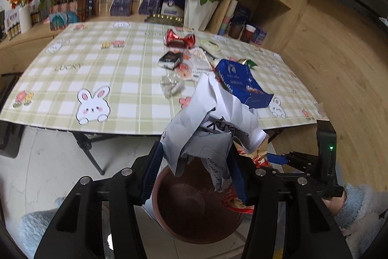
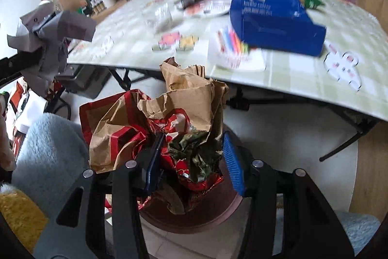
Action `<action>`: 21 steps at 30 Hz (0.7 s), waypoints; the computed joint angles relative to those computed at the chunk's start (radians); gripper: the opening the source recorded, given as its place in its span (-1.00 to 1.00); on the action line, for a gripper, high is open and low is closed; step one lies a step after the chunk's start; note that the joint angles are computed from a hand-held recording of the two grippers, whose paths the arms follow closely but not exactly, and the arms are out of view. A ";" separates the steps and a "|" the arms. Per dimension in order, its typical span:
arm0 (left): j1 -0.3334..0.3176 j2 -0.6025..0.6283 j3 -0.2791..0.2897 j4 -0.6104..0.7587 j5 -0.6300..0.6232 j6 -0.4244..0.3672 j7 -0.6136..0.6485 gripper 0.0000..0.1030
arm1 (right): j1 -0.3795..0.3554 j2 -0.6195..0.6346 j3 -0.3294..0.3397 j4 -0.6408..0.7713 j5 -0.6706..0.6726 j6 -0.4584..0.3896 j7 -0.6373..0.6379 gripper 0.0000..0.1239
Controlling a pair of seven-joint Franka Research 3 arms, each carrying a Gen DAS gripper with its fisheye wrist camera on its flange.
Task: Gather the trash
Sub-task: 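Carry both papers down over the brown bin with both tools, then open the right tool then the left tool, dropping papers into the bin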
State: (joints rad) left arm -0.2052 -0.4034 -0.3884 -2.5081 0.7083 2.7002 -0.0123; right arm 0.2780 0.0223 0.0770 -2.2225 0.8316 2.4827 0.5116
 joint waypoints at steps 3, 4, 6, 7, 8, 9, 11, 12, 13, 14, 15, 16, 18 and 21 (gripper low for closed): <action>0.000 0.025 0.002 0.000 -0.003 0.011 -0.003 0.01 | 0.003 0.017 0.004 0.008 -0.036 0.001 0.030 -0.14; -0.001 0.032 0.002 0.001 -0.004 0.011 -0.003 0.01 | 0.003 0.023 0.005 0.012 -0.045 0.000 0.036 -0.14; -0.004 0.041 0.005 -0.002 -0.005 0.017 -0.006 0.01 | 0.004 0.029 0.007 0.011 -0.063 0.004 0.048 -0.12; -0.005 0.043 0.006 -0.003 -0.006 0.017 -0.008 0.01 | 0.003 0.036 0.006 0.017 -0.076 0.000 0.055 -0.11; -0.005 0.046 0.008 -0.004 -0.007 0.019 -0.009 0.01 | 0.002 0.038 0.006 0.019 -0.081 -0.001 0.059 -0.07; -0.006 0.047 0.009 -0.004 -0.008 0.018 -0.011 0.01 | 0.000 0.040 0.006 0.021 -0.083 -0.003 0.062 -0.01; -0.008 0.045 0.011 -0.009 -0.008 0.021 -0.014 0.02 | -0.003 0.039 0.007 0.020 -0.078 0.002 0.059 0.09; -0.009 0.045 0.011 -0.010 -0.009 0.020 -0.014 0.02 | -0.004 0.036 0.007 0.017 -0.073 0.010 0.057 0.13; -0.009 0.047 0.011 -0.010 -0.009 0.021 -0.015 0.02 | -0.005 0.031 0.008 0.013 -0.062 0.018 0.052 0.15; -0.010 0.048 0.011 -0.011 -0.009 0.021 -0.016 0.02 | -0.006 0.025 0.008 0.009 -0.049 0.026 0.046 0.23; -0.011 0.050 0.011 -0.011 -0.009 0.021 -0.016 0.02 | -0.006 0.020 0.008 0.005 -0.031 0.042 0.039 0.33; -0.011 0.052 0.011 -0.010 -0.010 0.020 -0.016 0.02 | -0.005 0.017 0.009 0.003 -0.013 0.057 0.031 0.37; -0.012 0.062 0.012 -0.007 -0.009 0.020 -0.015 0.03 | -0.003 0.002 0.011 -0.007 0.058 0.099 -0.008 0.54; -0.015 0.076 0.017 -0.007 -0.011 0.026 -0.014 0.04 | -0.006 -0.008 0.003 -0.004 0.170 0.105 -0.083 0.57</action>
